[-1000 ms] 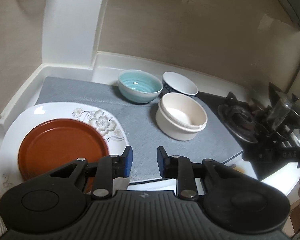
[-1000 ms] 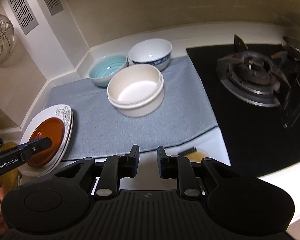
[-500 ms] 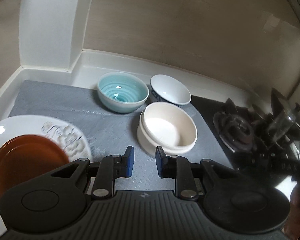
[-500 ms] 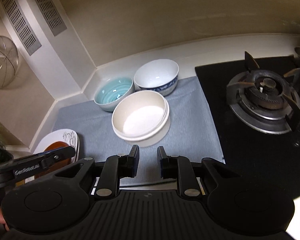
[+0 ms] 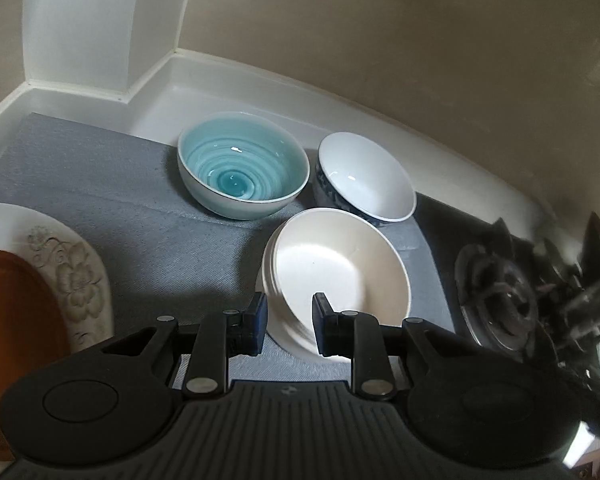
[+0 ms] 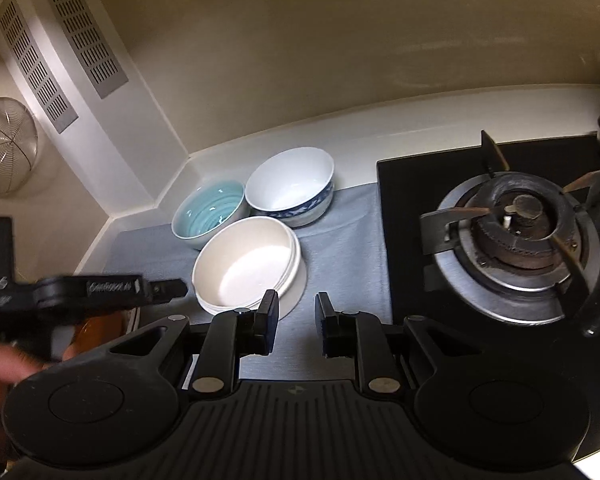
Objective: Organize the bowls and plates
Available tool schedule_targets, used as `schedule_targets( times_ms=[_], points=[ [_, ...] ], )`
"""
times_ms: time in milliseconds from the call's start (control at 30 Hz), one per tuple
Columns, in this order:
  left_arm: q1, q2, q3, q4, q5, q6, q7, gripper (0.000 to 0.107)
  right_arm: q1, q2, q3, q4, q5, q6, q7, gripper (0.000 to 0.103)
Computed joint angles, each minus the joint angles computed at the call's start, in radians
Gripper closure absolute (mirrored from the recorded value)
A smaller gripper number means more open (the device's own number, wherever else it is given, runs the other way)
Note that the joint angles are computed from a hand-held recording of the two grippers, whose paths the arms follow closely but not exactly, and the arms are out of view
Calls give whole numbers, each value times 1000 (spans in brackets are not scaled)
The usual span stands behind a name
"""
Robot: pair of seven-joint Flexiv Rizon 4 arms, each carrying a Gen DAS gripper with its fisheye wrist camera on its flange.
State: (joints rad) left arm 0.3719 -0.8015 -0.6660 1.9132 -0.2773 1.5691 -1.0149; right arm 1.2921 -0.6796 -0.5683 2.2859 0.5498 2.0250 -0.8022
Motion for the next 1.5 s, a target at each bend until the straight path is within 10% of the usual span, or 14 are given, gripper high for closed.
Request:
schedule_targets(
  times_ms=[133,500,667,933,1200,1500],
  points=[
    [-84,7,87,-29,-19,-17,-31,86,-98,21,105,16,-16,62,-24,81],
    [79,131,-25,202,33,-34,42,93,-383,14,381,-47,-71,147,-129,80],
    [134,189,-68,282,38,-54,126,93,-446,10,430,-90,-123,65,-154,61],
    [125,231,-63,306,30,-6,141,92,-481,4,457,-103,-240,-39,-115,61],
    [154,196,-99,258,35,-35,202,92,-391,4,379,-83,-250,-91,-31,86],
    [184,127,-140,149,-51,-93,331,90,-169,21,179,-51,-252,-212,124,89]
  ],
)
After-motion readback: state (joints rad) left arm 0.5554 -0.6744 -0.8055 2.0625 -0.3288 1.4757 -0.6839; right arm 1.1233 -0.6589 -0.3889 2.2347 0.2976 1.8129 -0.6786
